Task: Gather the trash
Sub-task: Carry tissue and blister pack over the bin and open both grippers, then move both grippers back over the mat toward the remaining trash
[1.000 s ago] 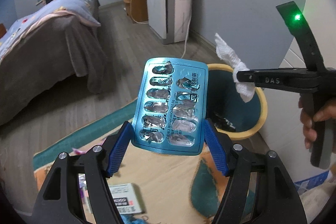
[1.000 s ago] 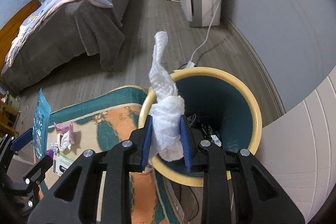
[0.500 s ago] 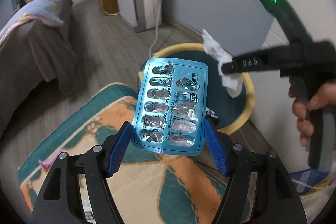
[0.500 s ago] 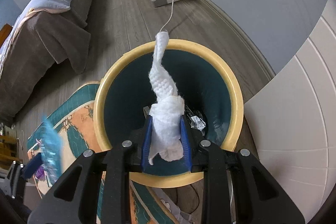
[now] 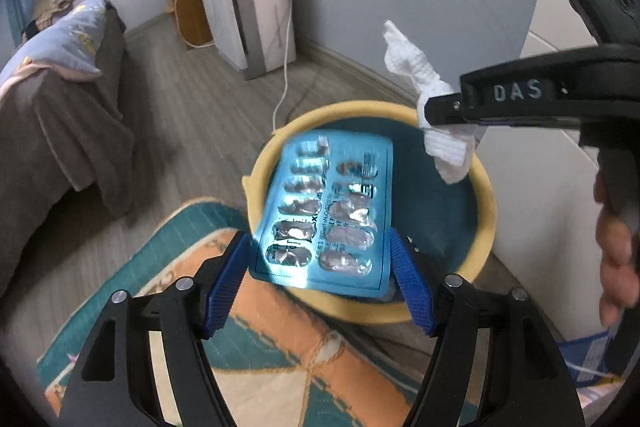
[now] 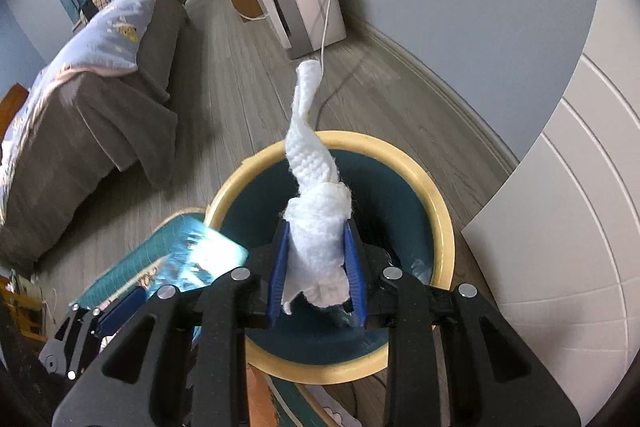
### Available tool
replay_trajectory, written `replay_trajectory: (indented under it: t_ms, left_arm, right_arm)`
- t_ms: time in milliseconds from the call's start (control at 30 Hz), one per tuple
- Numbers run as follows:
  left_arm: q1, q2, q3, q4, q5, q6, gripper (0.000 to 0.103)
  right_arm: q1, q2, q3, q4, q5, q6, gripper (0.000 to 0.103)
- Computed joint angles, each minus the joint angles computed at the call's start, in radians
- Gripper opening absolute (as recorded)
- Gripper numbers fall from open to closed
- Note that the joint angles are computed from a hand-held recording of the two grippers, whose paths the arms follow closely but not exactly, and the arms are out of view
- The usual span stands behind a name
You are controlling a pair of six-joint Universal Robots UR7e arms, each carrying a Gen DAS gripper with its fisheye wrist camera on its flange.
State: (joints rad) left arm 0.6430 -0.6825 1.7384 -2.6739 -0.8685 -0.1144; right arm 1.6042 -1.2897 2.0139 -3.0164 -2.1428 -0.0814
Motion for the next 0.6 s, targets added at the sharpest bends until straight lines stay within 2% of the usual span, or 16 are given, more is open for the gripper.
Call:
replay_trajectory:
  t_ms: [100,167,200,333,400,467,600]
  left_arm:
    - [0.004,0.007,-0.013,-0.019,0.0,0.002,0.073]
    - [0.004,0.006,-0.007,-0.038,0.004,-0.002,0.083]
    - [0.005,0.004,-0.006,-0.041,0.001,-0.002,0.084]
    - [0.009,-0.013,0.008,-0.03,0.01,-0.029,0.087]
    - [0.008,-0.031,0.027,-0.039,0.019,-0.047,0.091]
    - [0.007,-0.053,0.048,-0.044,0.029,-0.056,0.093]
    - [-0.003,-0.12,0.107,-0.013,0.083,-0.096,0.094]
  right_arm:
    - [-0.003,0.0,-0.003,0.01,0.0,0.009,0.03]
    - [-0.006,0.003,-0.003,0.016,0.0,0.015,0.037]
    - [-0.008,0.003,-0.003,0.019,0.0,0.017,0.038]
    - [-0.007,0.002,-0.001,0.025,0.001,0.022,0.063]
    - [-0.003,0.006,-0.003,0.028,-0.002,0.009,0.067]
    - [0.006,0.014,-0.006,0.028,-0.009,0.0,0.08]
    - [0.035,0.032,-0.013,0.021,-0.02,-0.034,0.09]
